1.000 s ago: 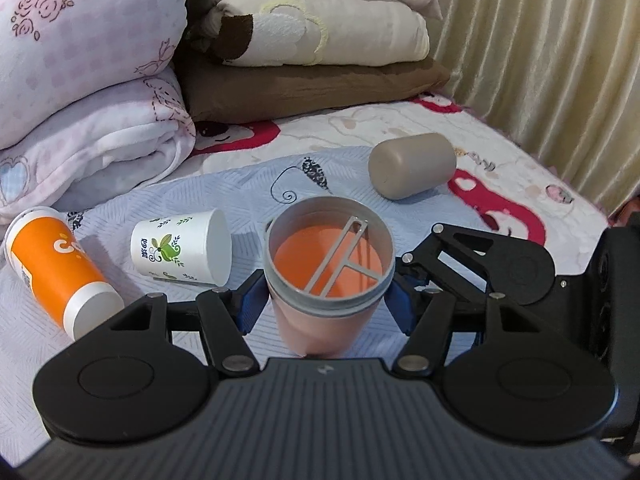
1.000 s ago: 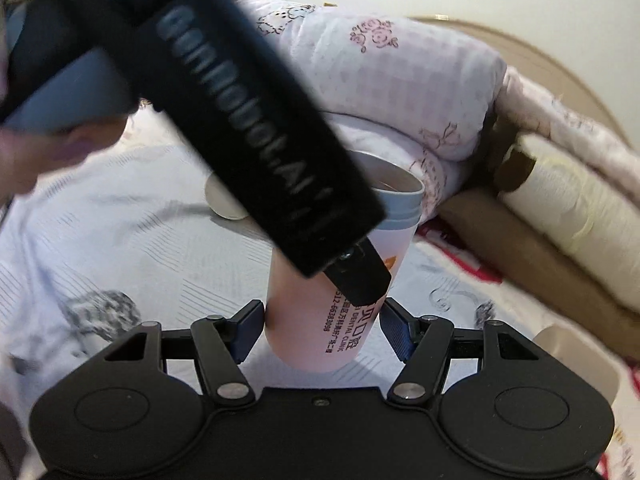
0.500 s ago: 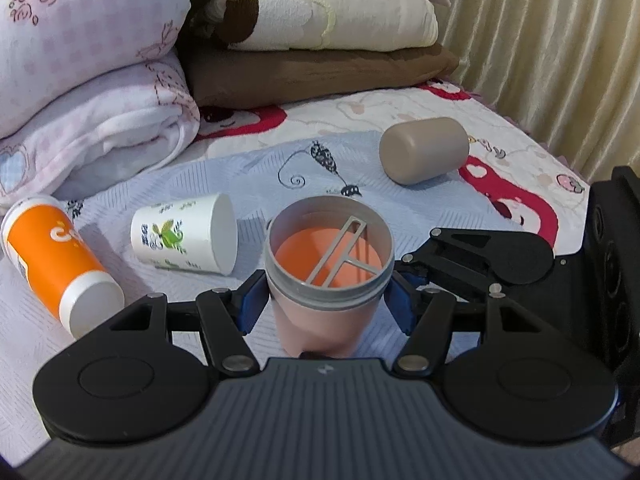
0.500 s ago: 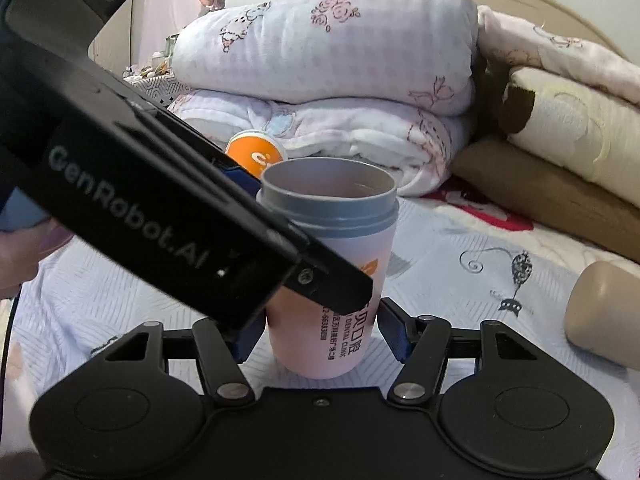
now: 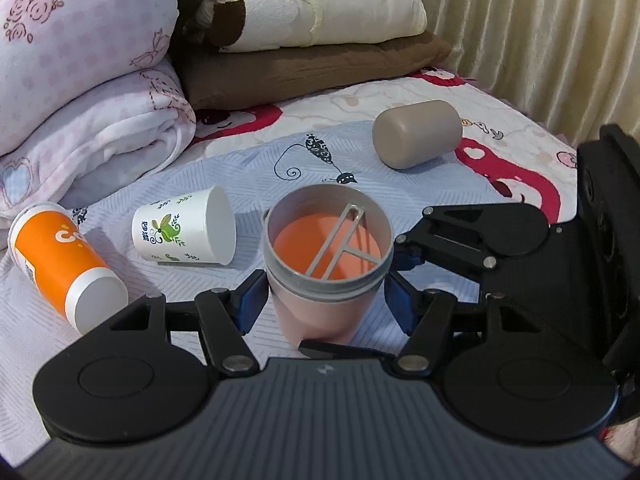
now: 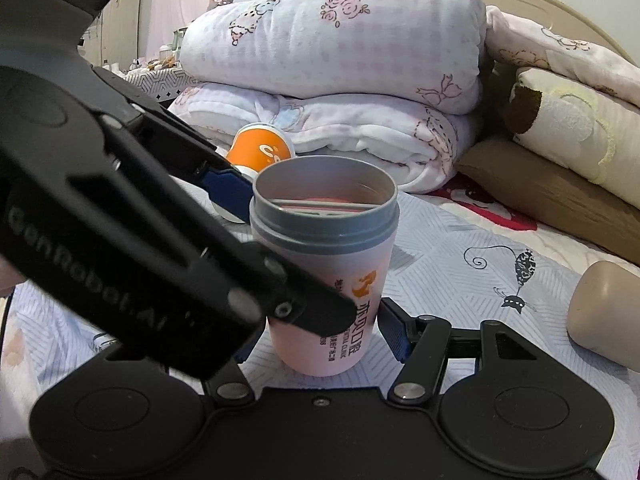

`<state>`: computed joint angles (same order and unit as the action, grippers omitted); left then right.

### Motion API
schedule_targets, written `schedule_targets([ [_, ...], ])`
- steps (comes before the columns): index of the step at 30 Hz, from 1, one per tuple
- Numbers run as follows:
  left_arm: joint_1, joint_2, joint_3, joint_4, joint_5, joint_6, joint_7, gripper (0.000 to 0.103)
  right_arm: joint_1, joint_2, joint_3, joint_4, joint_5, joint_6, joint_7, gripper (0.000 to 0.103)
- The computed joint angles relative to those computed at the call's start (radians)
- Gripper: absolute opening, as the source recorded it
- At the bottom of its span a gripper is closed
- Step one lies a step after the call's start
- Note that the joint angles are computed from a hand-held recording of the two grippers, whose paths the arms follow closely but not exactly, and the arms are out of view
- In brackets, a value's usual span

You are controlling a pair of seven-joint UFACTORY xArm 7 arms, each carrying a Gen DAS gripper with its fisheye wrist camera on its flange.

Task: Flip cup upright
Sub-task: 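Lower the upright pink cup onto the cloth and open the left gripper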

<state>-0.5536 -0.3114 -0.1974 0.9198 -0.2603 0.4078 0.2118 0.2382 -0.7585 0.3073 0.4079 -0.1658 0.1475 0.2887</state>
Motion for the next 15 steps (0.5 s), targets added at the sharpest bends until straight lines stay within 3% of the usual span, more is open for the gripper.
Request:
schedule_targets([
  [8,-0.012,0.0,0.019,0.011,-0.036,0.031,0.039,0.063,0.043,0.001,-0.049,-0.011,0.032,-0.005,-0.012,0.07],
  [15,-0.009,-0.018,0.019,-0.006,-0.063,0.028,0.04,0.063,0.038,-0.016,-0.035,0.002,0.042,0.032,0.002,0.076],
])
